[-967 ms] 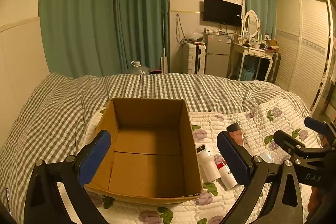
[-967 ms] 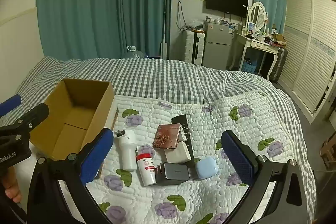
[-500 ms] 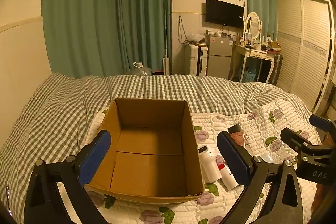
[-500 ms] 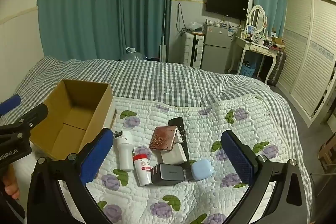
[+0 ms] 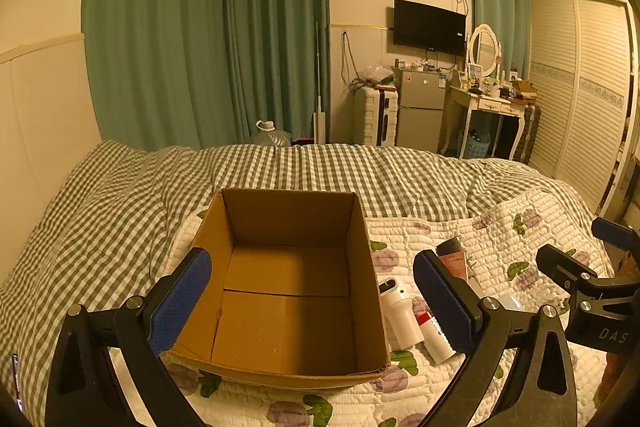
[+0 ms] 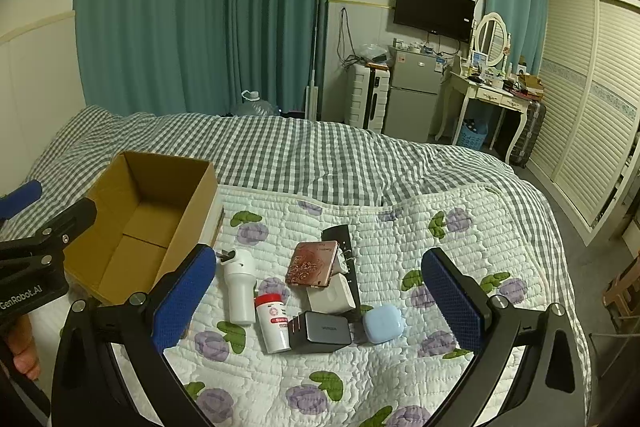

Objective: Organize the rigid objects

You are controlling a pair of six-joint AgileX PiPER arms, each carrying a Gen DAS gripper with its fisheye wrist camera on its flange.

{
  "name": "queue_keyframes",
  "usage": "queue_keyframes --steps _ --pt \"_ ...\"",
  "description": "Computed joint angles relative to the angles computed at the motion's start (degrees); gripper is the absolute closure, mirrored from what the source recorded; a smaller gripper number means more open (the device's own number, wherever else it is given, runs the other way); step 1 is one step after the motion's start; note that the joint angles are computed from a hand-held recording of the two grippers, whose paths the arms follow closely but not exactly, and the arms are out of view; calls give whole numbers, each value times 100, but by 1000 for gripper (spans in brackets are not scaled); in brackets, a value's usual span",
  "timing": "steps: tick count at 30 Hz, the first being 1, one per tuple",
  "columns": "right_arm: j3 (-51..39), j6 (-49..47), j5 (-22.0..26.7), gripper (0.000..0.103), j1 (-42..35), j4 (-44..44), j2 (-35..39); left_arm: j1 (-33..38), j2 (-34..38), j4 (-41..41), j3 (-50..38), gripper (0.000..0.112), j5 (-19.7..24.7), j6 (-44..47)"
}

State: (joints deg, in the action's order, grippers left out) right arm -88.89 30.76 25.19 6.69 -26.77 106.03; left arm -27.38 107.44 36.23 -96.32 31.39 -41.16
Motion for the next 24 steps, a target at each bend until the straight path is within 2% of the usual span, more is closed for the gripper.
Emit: queue_keyframes --steps 24 --pt "38 -5 0 0 -2 20 2 1 55 -34 -24 9 3 5"
